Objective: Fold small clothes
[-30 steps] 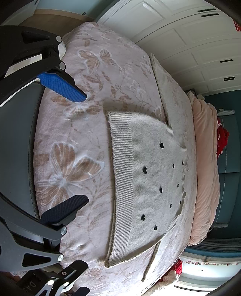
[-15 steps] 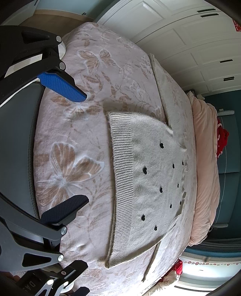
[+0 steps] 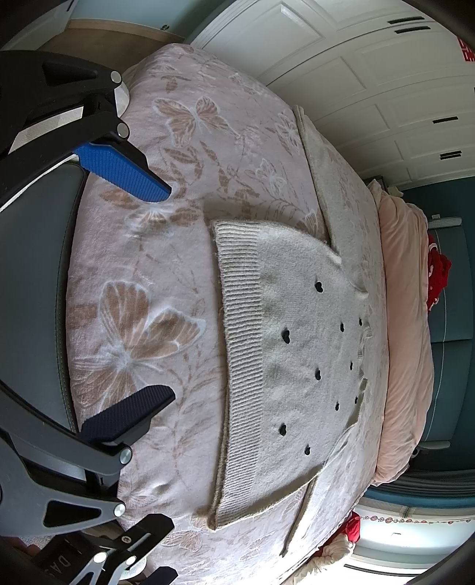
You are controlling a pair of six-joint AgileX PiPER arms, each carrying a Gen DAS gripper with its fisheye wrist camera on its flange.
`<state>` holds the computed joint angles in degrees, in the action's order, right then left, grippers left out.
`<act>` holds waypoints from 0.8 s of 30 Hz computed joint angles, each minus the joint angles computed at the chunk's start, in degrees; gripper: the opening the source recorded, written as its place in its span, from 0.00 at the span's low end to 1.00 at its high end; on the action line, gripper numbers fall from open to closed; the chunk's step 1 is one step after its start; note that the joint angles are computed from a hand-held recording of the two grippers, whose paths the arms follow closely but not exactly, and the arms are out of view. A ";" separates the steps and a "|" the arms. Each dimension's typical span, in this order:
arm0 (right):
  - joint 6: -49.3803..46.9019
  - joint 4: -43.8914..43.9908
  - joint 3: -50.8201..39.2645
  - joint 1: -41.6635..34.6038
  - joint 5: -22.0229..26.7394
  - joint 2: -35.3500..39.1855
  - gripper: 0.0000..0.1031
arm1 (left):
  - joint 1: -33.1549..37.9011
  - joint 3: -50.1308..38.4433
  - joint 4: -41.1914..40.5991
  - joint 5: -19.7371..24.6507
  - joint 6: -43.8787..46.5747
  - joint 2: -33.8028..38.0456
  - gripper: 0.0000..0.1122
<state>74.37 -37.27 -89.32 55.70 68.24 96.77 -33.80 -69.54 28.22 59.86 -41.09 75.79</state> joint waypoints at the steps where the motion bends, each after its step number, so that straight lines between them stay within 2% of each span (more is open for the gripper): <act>1: -0.08 -0.02 -0.12 0.00 0.13 0.04 0.95 | 0.11 0.06 -0.11 -0.15 0.12 -0.03 0.87; 5: -0.58 -0.02 0.47 -1.11 -0.81 -0.20 0.95 | 1.13 -0.70 -0.92 -0.65 1.35 0.89 0.87; 8: -3.79 -0.66 1.24 -5.52 -3.28 -1.31 0.95 | 4.66 -3.23 -4.11 -2.94 5.22 3.31 0.88; 10: -7.90 1.05 1.58 -12.02 -6.72 -2.06 0.95 | 8.87 -7.39 -8.19 -4.38 8.69 6.92 0.88; 16: -19.16 6.71 -5.42 -31.53 -10.66 3.20 0.95 | 12.35 -22.08 -8.69 -4.10 12.24 20.59 0.88; 20: -30.36 15.88 -17.67 -45.69 -13.41 13.36 0.95 | 14.19 -33.70 -11.42 -2.51 15.08 29.58 0.88; 24: -39.34 24.73 -39.78 -57.74 -10.49 29.87 0.95 | 15.87 -43.67 -13.43 -0.39 17.03 37.18 0.88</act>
<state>35.02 -12.54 -129.10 -2.04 57.76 126.64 -17.93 -113.21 14.79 59.46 -24.06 112.97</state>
